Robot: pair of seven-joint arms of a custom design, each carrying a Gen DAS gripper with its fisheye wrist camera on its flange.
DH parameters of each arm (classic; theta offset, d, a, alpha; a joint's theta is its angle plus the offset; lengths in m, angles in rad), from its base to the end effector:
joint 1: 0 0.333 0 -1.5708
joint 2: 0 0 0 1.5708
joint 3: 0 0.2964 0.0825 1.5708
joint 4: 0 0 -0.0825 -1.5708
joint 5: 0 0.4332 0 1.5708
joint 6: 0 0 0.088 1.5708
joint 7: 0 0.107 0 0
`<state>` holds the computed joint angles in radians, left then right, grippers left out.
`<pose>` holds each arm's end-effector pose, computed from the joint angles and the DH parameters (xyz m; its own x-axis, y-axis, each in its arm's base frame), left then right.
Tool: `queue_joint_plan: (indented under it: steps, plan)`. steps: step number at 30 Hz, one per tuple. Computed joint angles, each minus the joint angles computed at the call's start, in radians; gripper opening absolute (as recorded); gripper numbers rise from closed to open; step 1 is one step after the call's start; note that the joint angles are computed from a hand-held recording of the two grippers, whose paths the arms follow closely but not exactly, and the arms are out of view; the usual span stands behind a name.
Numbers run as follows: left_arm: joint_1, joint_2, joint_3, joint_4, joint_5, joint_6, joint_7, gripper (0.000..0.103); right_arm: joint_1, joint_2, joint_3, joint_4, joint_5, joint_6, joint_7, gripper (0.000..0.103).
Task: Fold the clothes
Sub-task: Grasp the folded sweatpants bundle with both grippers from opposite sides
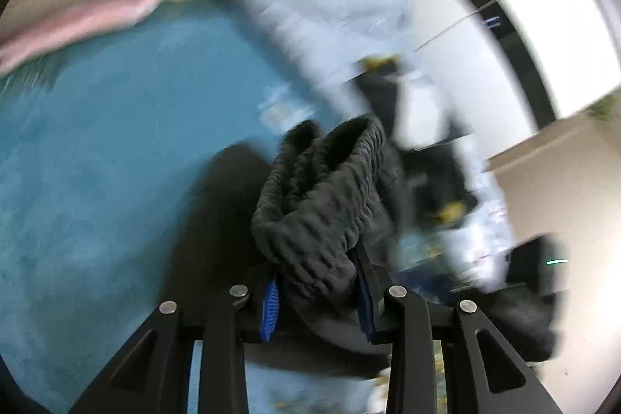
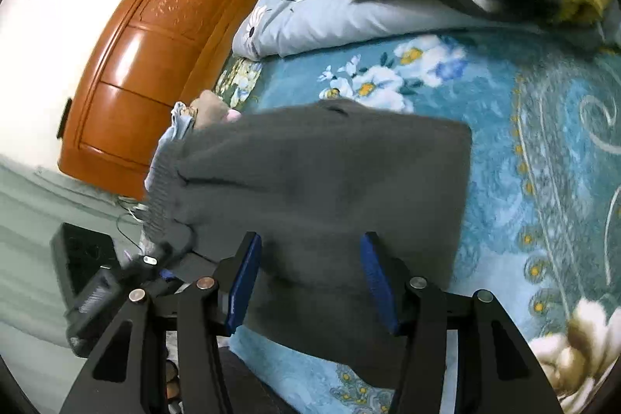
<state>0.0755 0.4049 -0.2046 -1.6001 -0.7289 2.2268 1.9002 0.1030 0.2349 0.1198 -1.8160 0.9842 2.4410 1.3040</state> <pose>0.7261 -0.0983 0.3947 -0.1224 -0.7820 0.6111 -0.9625 -0.0568 -0.2654 0.6774 0.1504 0.4115 -0.0150 -0.7024 -0.7116 -0.9244 0.2810 -0.2578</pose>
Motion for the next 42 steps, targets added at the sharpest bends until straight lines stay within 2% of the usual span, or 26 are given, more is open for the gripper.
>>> queue_joint_plan:
  steps: [2,4,6,7,9,12,14,16,19,21,23,26,27,28,29,30,32,34,36,37,38,40,41,42]
  plan:
    - [0.004,0.054,0.014,0.036,0.023,-0.046,-0.059,0.039,0.002,0.005,0.002,-0.006,0.011,0.022,-0.001,0.055]
    - [0.037,0.062,-0.001,0.032,-0.033,-0.093,-0.072,0.042,0.003,0.011,0.003,-0.018,0.015,0.040,0.014,0.055]
    - [0.052,0.042,-0.005,0.012,-0.051,-0.121,-0.065,0.057,0.005,0.016,0.004,-0.032,0.002,0.047,0.027,0.055]
    - [0.054,0.014,-0.003,-0.011,-0.047,-0.120,-0.044,0.060,0.007,0.016,0.005,-0.037,-0.005,0.060,0.023,0.055]
    - [0.049,-0.041,0.006,-0.053,-0.034,-0.102,-0.011,0.063,0.007,0.020,0.004,-0.033,-0.028,0.067,0.030,0.055]
    - [0.014,-0.116,0.016,-0.095,0.013,-0.029,0.061,0.067,-0.001,0.026,0.005,-0.015,-0.053,0.037,0.042,0.055]
    - [-0.021,-0.099,0.010,-0.053,0.061,-0.009,0.117,0.067,-0.001,0.013,0.008,-0.025,-0.061,0.044,0.041,0.055]
    - [-0.054,-0.065,0.003,-0.001,0.107,0.009,0.165,0.067,-0.005,-0.004,0.018,-0.045,-0.012,0.058,0.007,0.055]
    - [-0.100,0.036,0.018,0.086,0.198,0.023,0.091,0.067,0.005,-0.007,0.015,-0.060,0.000,0.069,0.003,0.055]
    - [-0.119,0.096,0.036,0.143,0.268,-0.007,0.002,0.067,0.003,-0.006,0.013,-0.060,0.019,0.065,-0.001,0.055]
    - [-0.106,0.103,0.025,0.157,0.277,-0.022,-0.012,0.067,-0.003,-0.009,0.011,-0.058,0.042,0.044,-0.004,0.055]
    - [-0.038,0.048,-0.018,0.111,0.166,-0.033,0.063,0.069,0.005,-0.055,0.000,-0.089,0.024,0.069,-0.050,0.056]
    - [-0.018,0.023,-0.021,0.083,0.130,-0.027,0.091,0.079,0.007,-0.067,-0.006,-0.102,0.017,0.078,-0.060,0.059]
    - [-0.008,0.006,-0.016,0.062,0.110,-0.019,0.105,0.084,0.009,-0.075,-0.013,-0.116,0.015,0.086,-0.060,0.069]
    - [-0.014,0.003,0.001,0.052,0.128,-0.006,0.088,0.090,0.009,-0.083,-0.019,-0.130,0.017,0.094,-0.061,0.073]
    - [-0.022,0.011,0.021,0.054,0.158,-0.002,0.049,0.091,0.006,-0.088,-0.024,-0.147,0.040,0.102,-0.067,0.078]
    - [-0.026,0.052,0.049,0.090,0.198,-0.033,-0.049,0.091,-0.002,-0.094,-0.033,-0.182,0.106,0.106,-0.061,0.080]
    - [0.006,0.096,0.030,0.120,0.141,-0.057,-0.071,0.091,-0.017,-0.092,-0.034,-0.209,0.242,0.082,-0.109,0.081]
    - [0.019,0.142,0.009,0.157,0.113,-0.069,-0.052,0.091,-0.019,-0.072,-0.039,-0.210,0.308,0.053,-0.119,0.085]
    - [0.015,0.172,0.003,0.188,0.126,-0.089,-0.042,0.091,-0.020,-0.058,-0.039,-0.207,0.331,0.037,-0.117,0.092]
    - [0.009,0.202,0.000,0.225,0.143,-0.115,-0.038,0.093,-0.021,-0.043,-0.039,-0.198,0.346,0.021,-0.113,0.094]
    - [0.002,0.256,-0.004,0.291,0.167,-0.163,-0.048,0.097,-0.019,-0.011,-0.034,-0.175,0.354,0.010,-0.102,0.094]
    - [0.001,0.281,-0.006,0.321,0.174,-0.183,-0.054,0.103,-0.015,0.006,-0.031,-0.158,0.340,0.015,-0.091,0.094]
    - [0.005,0.307,-0.011,0.351,0.172,-0.208,-0.064,0.103,-0.012,0.024,-0.028,-0.140,0.325,0.020,-0.079,0.094]
